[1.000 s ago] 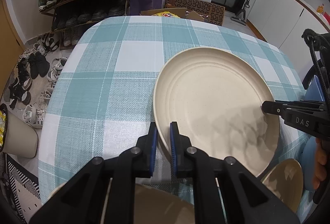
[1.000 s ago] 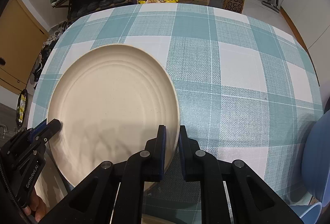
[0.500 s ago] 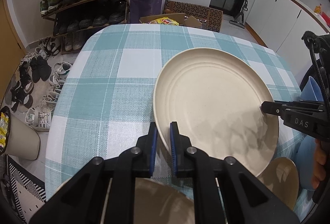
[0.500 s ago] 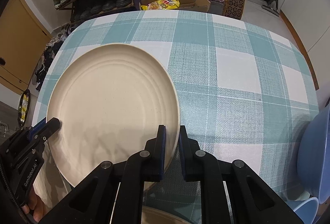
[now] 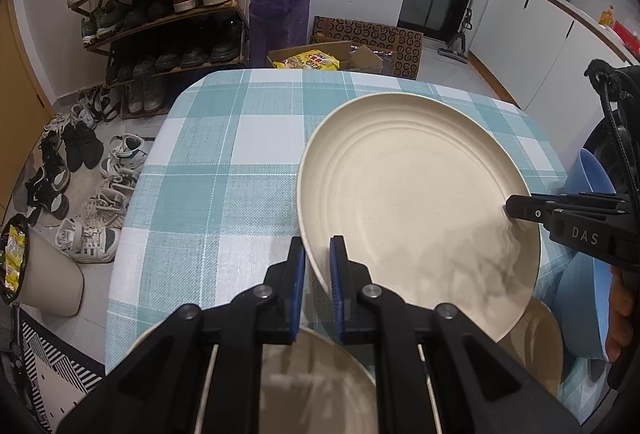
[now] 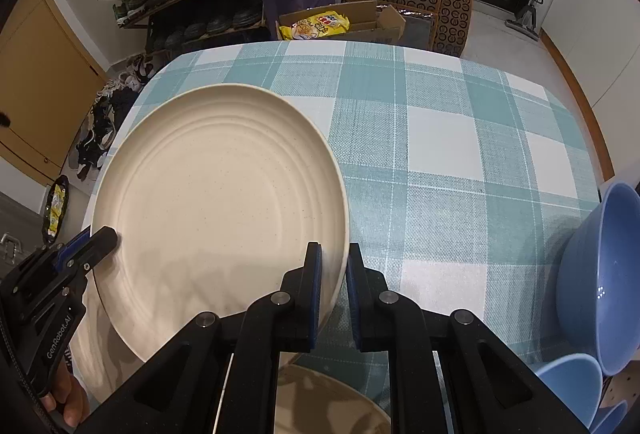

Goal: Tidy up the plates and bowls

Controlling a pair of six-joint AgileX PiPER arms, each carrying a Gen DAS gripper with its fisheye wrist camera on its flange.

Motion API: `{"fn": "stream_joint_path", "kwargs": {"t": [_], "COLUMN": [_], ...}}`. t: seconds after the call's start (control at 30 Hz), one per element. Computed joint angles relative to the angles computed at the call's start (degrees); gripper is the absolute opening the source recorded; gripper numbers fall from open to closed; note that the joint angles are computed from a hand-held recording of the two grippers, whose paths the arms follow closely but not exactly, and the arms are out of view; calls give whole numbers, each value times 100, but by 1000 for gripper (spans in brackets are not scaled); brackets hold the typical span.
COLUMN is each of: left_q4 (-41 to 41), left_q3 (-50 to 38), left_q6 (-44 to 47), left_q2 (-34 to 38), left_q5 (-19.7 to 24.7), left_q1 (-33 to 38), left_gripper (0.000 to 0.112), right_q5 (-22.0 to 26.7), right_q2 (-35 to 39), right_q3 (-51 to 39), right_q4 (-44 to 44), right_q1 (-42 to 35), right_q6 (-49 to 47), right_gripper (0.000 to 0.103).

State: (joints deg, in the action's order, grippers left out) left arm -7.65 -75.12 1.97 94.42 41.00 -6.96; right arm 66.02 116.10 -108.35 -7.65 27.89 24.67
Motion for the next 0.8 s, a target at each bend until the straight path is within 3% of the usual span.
{"fn": "stream_joint_path", "kwargs": {"t": [0.8], "left_q4": [289], "left_q3": [863], "left_q6": [-329], "left_q2": [-1216], "left_q5": [103], "left_q1": [-333], "left_gripper": [10], "right_q5": [-532], "right_q2": [-1511], "right_q3": [1809], "right_q4": [-147], "right_q1": [326], "right_q6": [326], "right_gripper": [12]}}
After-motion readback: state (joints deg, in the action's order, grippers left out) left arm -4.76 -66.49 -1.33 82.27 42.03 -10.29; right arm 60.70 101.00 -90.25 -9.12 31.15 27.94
